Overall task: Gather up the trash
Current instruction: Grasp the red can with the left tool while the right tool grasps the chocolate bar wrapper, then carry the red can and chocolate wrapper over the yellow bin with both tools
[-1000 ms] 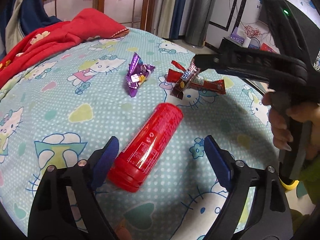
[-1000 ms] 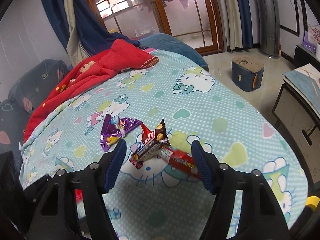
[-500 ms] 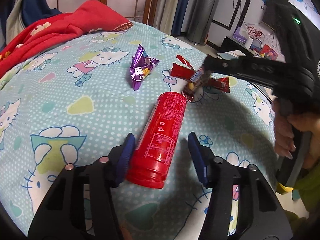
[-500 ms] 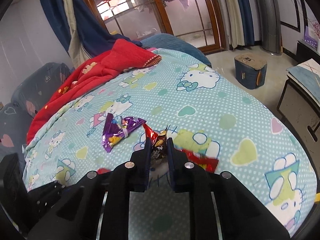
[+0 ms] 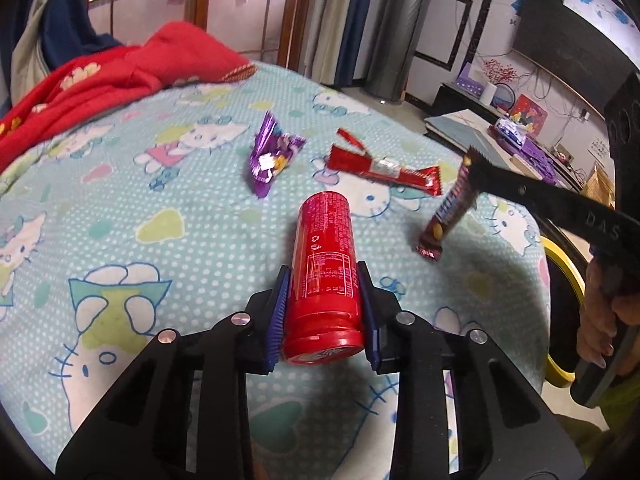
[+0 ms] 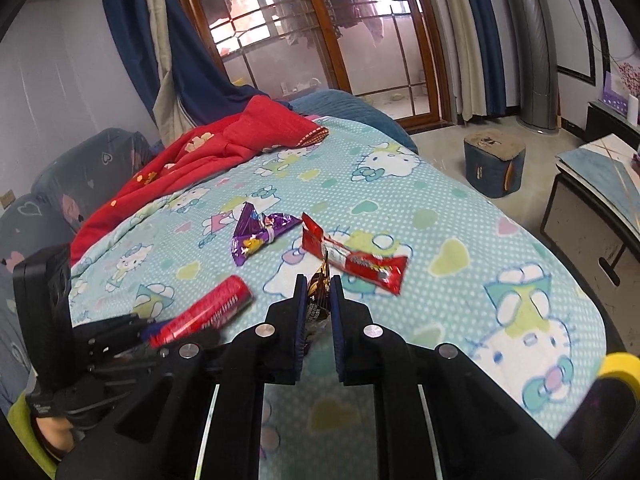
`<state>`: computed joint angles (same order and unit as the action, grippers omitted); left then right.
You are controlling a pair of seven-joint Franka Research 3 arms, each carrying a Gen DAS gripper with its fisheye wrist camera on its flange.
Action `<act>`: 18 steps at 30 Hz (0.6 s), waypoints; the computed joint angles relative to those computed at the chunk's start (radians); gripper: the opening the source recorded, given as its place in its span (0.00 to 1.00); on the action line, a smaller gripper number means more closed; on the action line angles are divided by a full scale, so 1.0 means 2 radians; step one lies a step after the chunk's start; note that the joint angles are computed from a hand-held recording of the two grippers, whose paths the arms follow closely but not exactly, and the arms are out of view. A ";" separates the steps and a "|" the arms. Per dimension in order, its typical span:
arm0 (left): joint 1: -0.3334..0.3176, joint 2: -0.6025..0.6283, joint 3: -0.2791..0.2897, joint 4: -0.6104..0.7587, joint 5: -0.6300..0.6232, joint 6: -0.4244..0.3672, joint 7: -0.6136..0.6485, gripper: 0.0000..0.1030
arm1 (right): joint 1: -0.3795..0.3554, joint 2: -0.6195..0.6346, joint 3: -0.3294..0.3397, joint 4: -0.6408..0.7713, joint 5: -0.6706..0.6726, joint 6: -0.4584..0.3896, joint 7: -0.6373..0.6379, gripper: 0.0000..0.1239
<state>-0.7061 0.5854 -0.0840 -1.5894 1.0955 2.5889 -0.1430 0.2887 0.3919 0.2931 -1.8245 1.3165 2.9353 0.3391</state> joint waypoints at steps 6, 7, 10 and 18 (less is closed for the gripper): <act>-0.010 -0.001 0.003 0.007 0.021 0.007 -0.017 0.24 | -0.008 -0.034 -0.006 -0.034 0.060 -0.004 -0.047 0.09; -0.011 0.000 0.003 0.009 0.025 0.013 -0.022 0.24 | -0.008 -0.041 -0.010 -0.040 0.072 -0.005 -0.055 0.09; -0.014 0.003 0.005 0.017 0.038 0.033 -0.036 0.24 | -0.006 -0.060 -0.025 -0.056 0.109 -0.010 -0.081 0.09; -0.030 0.025 0.006 0.061 0.041 0.055 -0.015 0.24 | -0.001 -0.096 -0.067 -0.094 0.151 -0.026 -0.089 0.09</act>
